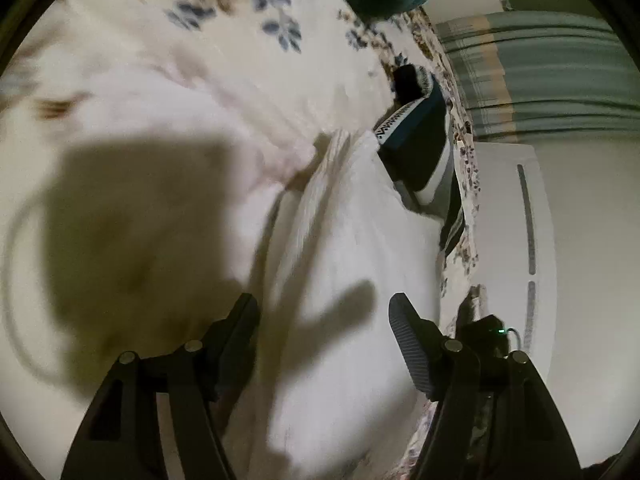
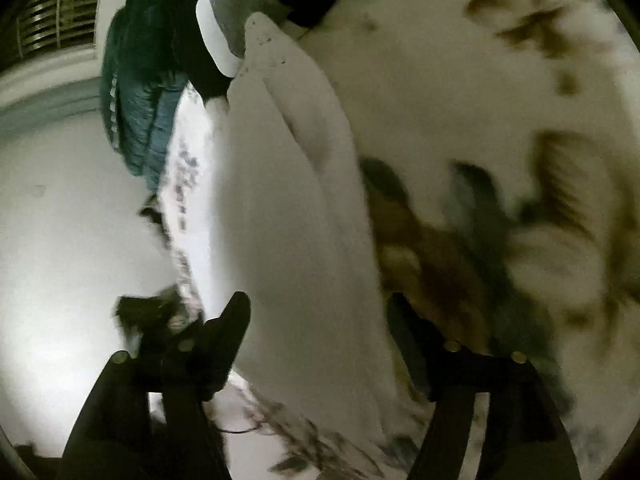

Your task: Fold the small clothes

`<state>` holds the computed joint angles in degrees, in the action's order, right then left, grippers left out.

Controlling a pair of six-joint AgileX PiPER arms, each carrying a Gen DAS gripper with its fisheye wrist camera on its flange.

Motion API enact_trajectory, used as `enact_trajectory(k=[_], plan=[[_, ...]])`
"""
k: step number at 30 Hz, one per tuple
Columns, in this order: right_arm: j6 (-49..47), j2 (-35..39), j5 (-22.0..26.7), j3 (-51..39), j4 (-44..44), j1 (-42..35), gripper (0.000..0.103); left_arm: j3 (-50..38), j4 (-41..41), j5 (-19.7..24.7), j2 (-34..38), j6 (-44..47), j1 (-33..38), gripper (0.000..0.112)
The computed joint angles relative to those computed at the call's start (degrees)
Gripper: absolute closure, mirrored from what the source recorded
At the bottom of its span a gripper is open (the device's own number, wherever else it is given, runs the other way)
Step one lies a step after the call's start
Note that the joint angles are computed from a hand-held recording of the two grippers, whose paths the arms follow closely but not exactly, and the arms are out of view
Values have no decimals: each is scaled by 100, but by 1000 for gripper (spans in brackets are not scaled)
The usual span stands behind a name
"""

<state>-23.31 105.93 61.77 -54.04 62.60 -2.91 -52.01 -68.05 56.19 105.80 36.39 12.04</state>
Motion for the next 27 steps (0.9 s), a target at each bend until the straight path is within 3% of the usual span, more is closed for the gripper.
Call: enact_trajectory(k=[4, 8, 10, 12, 14, 16, 21, 27], plan=[[-567, 1101, 327, -658, 339, 139, 20, -713, -87, 135, 929, 39, -315, 46], [-923, 1714, 738, -951, 658, 216, 16, -896, -158, 90, 1081, 45, -387, 47], [-897, 1799, 783, -1026, 735, 255, 16, -824, -119, -30, 948, 90, -432, 68], [-1015, 1700, 726, -907, 785, 232, 22, -679, -89, -124, 698, 96, -437, 76], [-1077, 1624, 613, -842, 944, 387, 49, -585, -53, -251, 518, 38, -475, 79], [-1095, 1392, 550, -601, 984, 239, 59, -524, -73, -280, 390, -21, -480, 81], [-438, 833, 93, -658, 822, 520, 65, -642, 348, -332, -90, -581, -621, 82], [320, 287, 261, -1145, 361, 432, 66, -1613, 1165, -82, -346, -1625, -905, 82]])
